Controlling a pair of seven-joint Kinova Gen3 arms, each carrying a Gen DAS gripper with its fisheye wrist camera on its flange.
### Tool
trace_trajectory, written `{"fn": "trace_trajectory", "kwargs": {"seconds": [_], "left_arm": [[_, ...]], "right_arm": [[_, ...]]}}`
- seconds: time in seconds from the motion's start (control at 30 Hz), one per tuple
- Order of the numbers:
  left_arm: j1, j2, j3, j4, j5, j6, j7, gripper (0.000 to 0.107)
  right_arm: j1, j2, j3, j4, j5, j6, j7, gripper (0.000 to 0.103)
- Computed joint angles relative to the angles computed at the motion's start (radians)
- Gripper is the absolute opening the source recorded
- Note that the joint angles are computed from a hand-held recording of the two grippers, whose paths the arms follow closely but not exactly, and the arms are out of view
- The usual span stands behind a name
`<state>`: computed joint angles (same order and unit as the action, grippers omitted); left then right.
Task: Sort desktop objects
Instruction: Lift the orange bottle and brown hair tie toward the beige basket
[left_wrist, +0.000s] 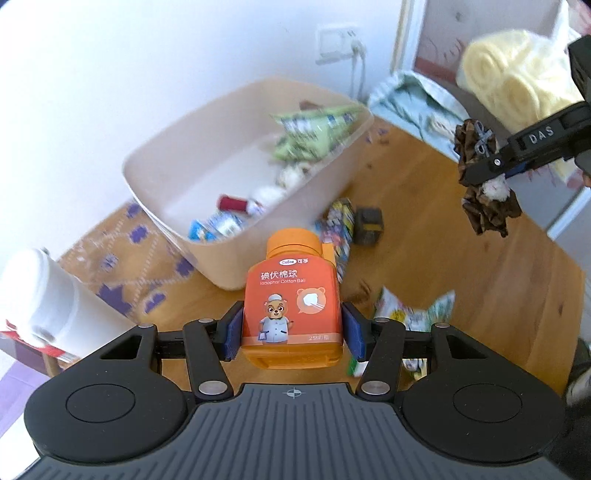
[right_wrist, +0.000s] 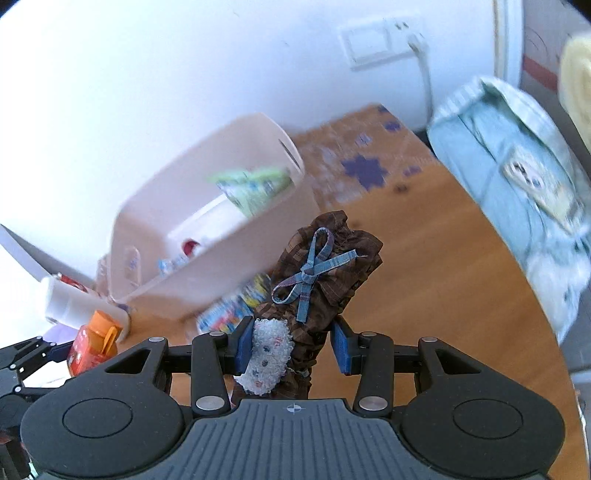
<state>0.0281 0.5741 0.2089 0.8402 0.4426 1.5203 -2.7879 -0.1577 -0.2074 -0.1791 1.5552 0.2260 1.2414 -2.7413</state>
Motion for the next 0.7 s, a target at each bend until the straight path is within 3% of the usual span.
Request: {"fn": "trace_trajectory", "kwargs": {"seconds": [0.2,0.53,0.7], "left_arm": [[0.019,0.021,0.012,-0.083,0.017,-0.036,0.099,0.055],[0.091,0.007,0.014,-0.074,0.029,-0.209,0.226,0.055],[0.147,0.004,0.008,-0.04,-0.006,-0.299,0.316,0.055]], "right_arm": [[0.017,0.035,0.058,-0.07,-0.006,-0.026,0.124,0.041],[0.062,0.125,0.121,-0.155,-0.054,-0.1,0.28,0.041],[0.076,0.212,0.185,-0.224,-0.159,-0.104,0.366,0.041]]}}
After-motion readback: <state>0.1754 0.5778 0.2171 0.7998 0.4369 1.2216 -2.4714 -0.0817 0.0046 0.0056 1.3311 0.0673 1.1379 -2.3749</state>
